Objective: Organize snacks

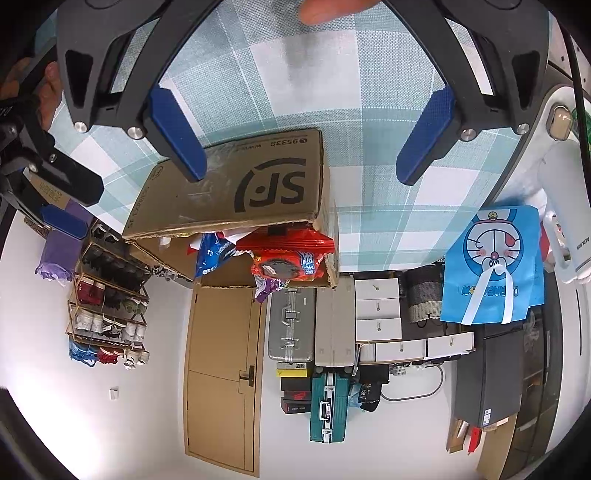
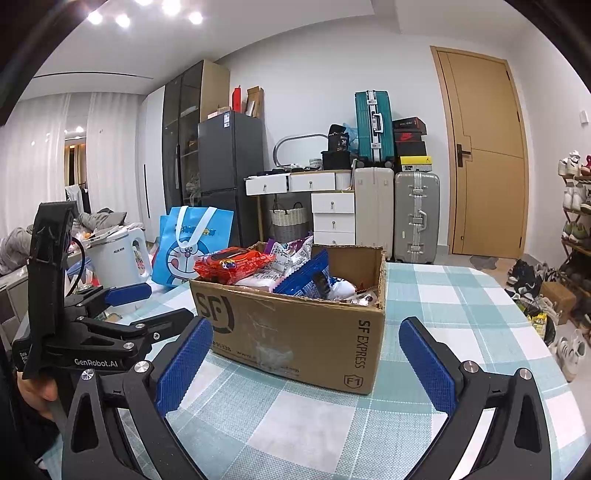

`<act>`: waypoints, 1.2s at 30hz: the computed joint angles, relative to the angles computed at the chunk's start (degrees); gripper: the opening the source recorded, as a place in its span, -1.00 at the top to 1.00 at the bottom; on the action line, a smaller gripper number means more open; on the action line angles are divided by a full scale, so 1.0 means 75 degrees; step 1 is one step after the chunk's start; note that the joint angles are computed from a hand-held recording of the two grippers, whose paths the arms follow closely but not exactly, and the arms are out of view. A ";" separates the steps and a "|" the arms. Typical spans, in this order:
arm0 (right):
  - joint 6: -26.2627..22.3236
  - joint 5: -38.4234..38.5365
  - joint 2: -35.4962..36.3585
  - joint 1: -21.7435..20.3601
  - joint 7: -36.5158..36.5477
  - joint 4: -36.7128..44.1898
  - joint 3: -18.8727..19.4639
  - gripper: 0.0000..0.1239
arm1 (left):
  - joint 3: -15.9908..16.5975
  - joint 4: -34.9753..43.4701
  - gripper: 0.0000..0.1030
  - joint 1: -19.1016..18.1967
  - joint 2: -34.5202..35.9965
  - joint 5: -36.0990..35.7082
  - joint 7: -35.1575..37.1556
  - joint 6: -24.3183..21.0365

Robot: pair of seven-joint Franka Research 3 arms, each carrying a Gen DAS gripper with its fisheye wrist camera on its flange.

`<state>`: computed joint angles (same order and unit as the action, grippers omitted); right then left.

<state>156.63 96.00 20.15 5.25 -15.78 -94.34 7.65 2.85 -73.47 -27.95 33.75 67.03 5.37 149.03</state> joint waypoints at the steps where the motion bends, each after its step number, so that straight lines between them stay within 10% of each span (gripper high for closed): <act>1: -0.0031 -0.0026 -0.0013 -0.0020 0.0040 -0.0015 -0.0011 -0.66 | 0.0004 -0.0013 -0.99 -0.0001 -0.0006 0.0011 0.0002 0.0009; 36: 0.0149 -0.0108 -0.0013 -0.0026 0.0259 -0.0022 0.0021 -0.66 | -0.0186 0.0172 -0.99 0.0177 0.0243 -0.0861 0.0867 0.0156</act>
<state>157.75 95.20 20.04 5.06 -13.84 -94.51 7.80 1.46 -72.18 -26.62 35.57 60.57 11.87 150.20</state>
